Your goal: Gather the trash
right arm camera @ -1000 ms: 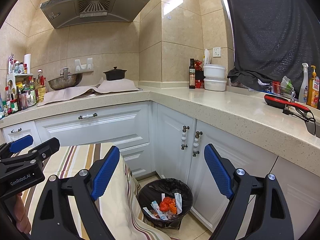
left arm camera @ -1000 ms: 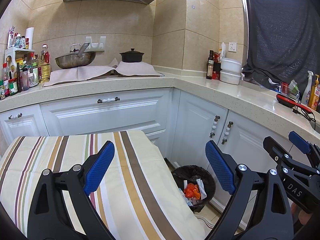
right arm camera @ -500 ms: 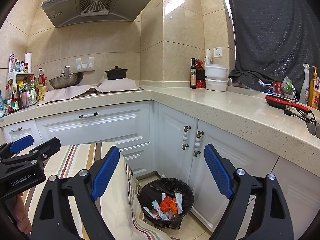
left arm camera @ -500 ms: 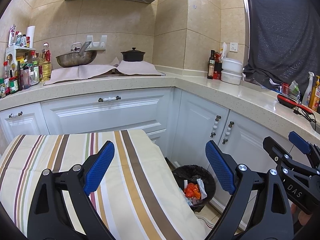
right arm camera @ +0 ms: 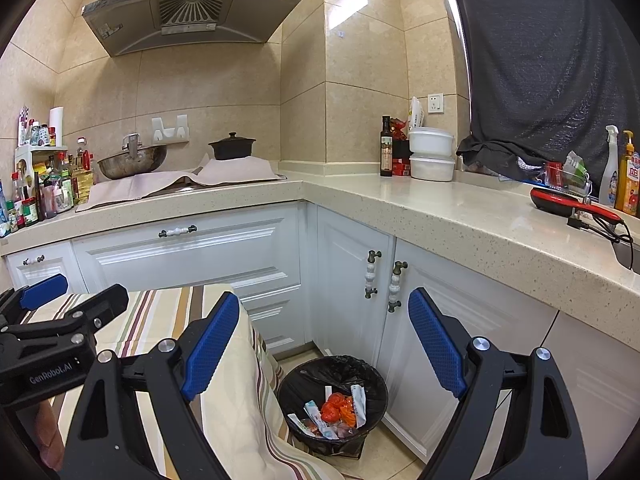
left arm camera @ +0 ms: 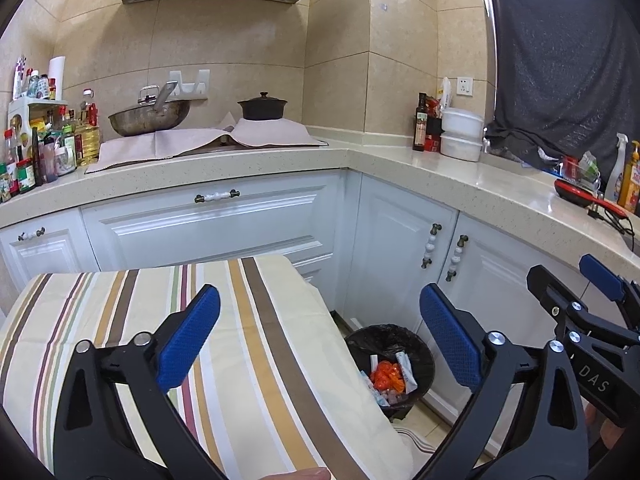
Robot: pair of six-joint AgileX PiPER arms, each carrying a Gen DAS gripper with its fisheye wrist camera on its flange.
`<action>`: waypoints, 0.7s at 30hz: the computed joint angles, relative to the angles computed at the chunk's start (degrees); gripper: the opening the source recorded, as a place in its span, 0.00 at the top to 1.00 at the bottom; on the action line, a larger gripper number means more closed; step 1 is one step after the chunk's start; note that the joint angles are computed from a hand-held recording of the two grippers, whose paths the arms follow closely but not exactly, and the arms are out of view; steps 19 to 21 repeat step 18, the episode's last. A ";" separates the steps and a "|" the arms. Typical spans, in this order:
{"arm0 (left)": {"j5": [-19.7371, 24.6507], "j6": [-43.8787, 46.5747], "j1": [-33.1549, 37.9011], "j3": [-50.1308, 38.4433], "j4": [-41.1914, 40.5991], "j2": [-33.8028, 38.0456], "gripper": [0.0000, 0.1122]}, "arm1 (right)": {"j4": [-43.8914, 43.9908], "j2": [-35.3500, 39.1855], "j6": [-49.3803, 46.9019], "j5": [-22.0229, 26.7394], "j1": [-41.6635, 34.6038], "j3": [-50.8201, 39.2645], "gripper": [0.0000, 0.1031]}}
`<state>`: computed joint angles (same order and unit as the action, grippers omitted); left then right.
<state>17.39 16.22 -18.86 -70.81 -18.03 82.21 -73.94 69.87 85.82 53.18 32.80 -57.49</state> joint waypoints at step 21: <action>2.70 3.91 3.33 -3.25 -4.69 4.07 0.12 | -0.10 3.00 0.87 -2.96 -0.32 -1.06 0.18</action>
